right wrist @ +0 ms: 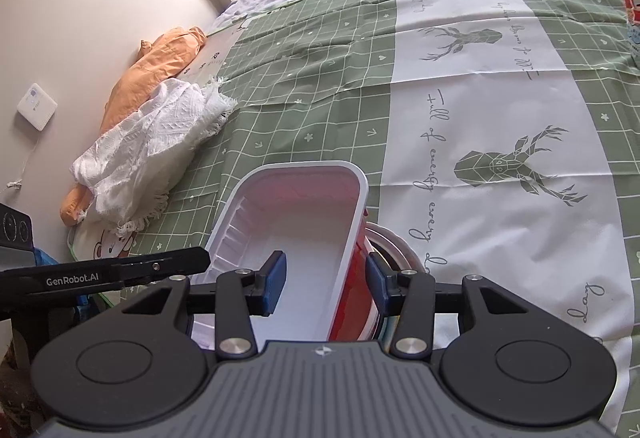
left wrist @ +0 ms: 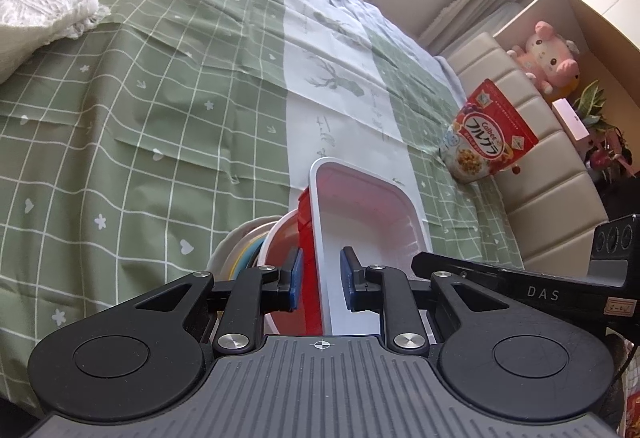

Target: Organize plates and bowls

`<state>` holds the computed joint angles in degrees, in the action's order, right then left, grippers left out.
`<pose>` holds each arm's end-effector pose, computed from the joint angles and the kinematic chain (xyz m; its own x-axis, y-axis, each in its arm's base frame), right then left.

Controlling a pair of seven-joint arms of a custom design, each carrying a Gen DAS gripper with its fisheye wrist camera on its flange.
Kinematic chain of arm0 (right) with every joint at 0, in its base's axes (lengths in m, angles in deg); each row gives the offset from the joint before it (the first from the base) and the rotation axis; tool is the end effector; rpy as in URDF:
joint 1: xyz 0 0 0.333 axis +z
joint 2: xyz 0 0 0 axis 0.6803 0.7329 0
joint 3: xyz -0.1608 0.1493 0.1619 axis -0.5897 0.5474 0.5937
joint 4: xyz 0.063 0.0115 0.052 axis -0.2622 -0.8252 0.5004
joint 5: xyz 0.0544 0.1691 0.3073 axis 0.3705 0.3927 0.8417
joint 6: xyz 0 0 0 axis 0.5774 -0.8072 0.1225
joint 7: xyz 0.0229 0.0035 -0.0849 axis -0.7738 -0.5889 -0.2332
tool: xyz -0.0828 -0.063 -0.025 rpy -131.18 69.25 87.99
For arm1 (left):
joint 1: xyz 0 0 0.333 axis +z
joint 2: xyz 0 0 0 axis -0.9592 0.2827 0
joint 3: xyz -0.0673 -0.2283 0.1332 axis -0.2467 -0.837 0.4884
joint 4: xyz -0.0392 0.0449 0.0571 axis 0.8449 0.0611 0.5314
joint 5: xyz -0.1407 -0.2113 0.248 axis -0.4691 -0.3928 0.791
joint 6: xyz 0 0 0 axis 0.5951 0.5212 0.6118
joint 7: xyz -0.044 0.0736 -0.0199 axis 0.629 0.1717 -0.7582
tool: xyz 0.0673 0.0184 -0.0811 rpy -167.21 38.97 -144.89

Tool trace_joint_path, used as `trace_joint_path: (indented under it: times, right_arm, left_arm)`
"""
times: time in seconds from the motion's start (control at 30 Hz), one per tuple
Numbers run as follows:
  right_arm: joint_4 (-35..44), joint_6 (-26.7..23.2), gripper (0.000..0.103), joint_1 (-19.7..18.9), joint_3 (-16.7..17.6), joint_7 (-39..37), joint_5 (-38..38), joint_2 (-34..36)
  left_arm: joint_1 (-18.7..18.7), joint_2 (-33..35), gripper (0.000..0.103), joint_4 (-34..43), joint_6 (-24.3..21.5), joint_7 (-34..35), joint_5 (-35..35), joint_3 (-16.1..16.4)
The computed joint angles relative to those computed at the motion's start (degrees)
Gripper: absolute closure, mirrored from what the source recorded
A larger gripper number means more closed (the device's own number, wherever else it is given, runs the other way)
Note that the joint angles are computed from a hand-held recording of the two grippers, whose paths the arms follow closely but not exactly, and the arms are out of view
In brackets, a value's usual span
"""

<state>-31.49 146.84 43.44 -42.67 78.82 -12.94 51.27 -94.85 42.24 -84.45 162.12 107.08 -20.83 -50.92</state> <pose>0.5280 0.0228 0.6322 0.5101 -0.7283 -0.4576 -0.8188 -0.2482 -0.5176 0.3898 -0.2919 0.6259 0.2173 -0.8031 0.5548 -0.7002 -0.5243 -0.4846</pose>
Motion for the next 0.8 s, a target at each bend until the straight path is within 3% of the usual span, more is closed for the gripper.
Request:
trace_joint_path:
  times: [0.17,0.33,0.4,0.5,0.57,0.63,0.73,0.8]
  right_arm:
    - [-8.6,6.6,0.058,0.2,-0.2,-5.4,-0.5,-6.7]
    - [-14.2,8.2,0.058,0.2,-1.4,-6.5,0.5,-11.3]
    - [-18.6,11.4,0.058,0.2,-1.7,-8.3,1.3,-14.9]
    - [-26.6,16.6,0.058,0.2,-2.9,-12.8,3.4,-22.5]
    - [-31.4,18.5,0.057,0.1,-3.9,-15.2,4.2,-27.3]
    - [-35.4,18.5,0.053,-0.2,-5.1,-16.5,4.5,-31.6]
    - [-42.5,17.5,0.044,-1.8,-7.0,-16.9,4.9,-38.6]
    - [-48.0,16.4,0.041,-4.1,-7.8,-16.0,3.8,-43.8]
  left_arm:
    - [1.2,-2.9,0.081,-2.0,-0.9,-4.3,3.8,-2.1]
    - [1.8,-4.8,0.081,-2.2,-4.0,-10.2,10.0,-5.3]
    - [3.4,-5.5,0.081,-1.0,-8.1,-15.6,16.3,-9.3]
    - [6.0,-4.9,0.081,3.0,-19.8,-24.3,30.5,-18.9]
    - [5.7,-3.3,0.081,5.2,-25.8,-26.4,36.6,-23.7]
    - [3.6,-2.4,0.082,5.6,-26.2,-27.6,38.2,-24.9]
    - [0.4,-2.3,0.086,3.6,-21.6,-33.7,40.6,-25.0]
    - [-1.0,0.7,0.086,5.8,-25.4,-36.1,42.0,-27.6]
